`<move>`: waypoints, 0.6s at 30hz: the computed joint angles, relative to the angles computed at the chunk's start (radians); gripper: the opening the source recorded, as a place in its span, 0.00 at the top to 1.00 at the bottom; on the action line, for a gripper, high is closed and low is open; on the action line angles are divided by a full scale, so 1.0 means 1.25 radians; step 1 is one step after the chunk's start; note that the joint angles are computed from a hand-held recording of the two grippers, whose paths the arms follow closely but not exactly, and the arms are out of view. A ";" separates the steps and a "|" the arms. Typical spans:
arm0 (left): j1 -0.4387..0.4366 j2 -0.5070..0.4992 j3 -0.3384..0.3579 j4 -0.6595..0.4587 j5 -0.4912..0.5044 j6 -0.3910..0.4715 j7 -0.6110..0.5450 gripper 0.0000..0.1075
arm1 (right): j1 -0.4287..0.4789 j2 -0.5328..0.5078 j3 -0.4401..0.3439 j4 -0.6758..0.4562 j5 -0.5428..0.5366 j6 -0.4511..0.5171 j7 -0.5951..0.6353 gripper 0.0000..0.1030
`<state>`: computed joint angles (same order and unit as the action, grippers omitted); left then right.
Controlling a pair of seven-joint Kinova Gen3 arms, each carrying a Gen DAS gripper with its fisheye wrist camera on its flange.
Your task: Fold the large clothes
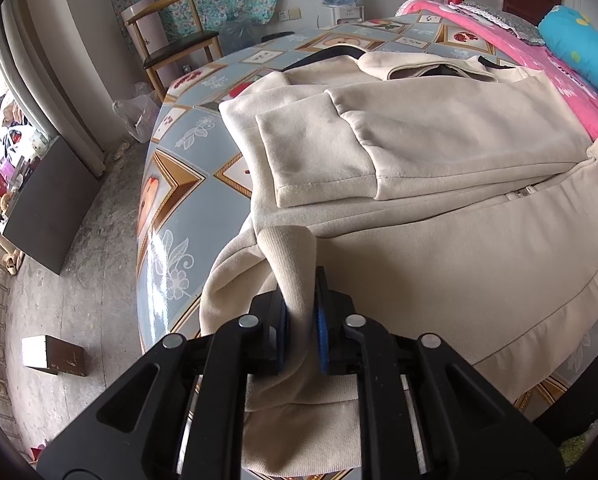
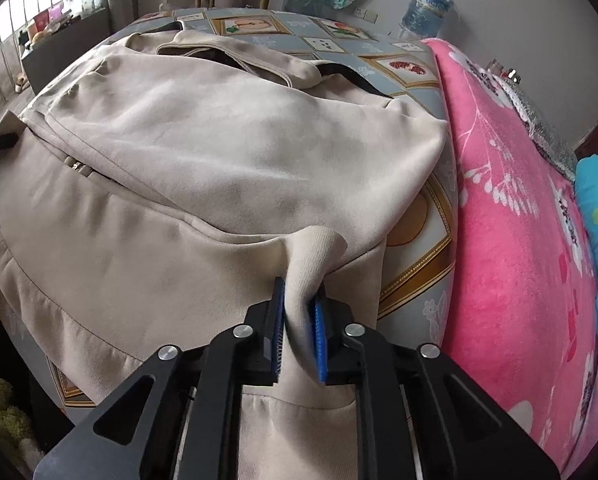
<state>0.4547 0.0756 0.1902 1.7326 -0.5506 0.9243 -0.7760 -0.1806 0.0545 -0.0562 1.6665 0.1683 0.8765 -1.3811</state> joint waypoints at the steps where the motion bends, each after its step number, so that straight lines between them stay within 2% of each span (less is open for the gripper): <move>1: 0.009 -0.006 0.003 0.008 -0.024 -0.001 0.023 0.92 | -0.004 -0.015 -0.002 0.012 0.013 -0.012 -0.017 0.92; 6: 0.015 -0.118 0.044 0.075 -0.091 -0.036 0.111 0.95 | 0.009 -0.135 -0.005 0.070 -0.007 -0.051 -0.057 0.93; 12: -0.032 -0.245 0.100 0.101 -0.058 -0.045 0.149 0.95 | 0.034 -0.247 -0.010 0.108 -0.033 -0.081 -0.098 0.93; 15: -0.059 -0.270 0.102 0.089 -0.041 -0.072 0.124 0.95 | 0.042 -0.255 -0.005 0.091 -0.045 -0.106 -0.092 0.93; 18: -0.095 -0.261 0.098 0.060 -0.045 -0.107 0.081 0.95 | 0.052 -0.227 -0.011 0.055 -0.035 -0.141 -0.090 0.93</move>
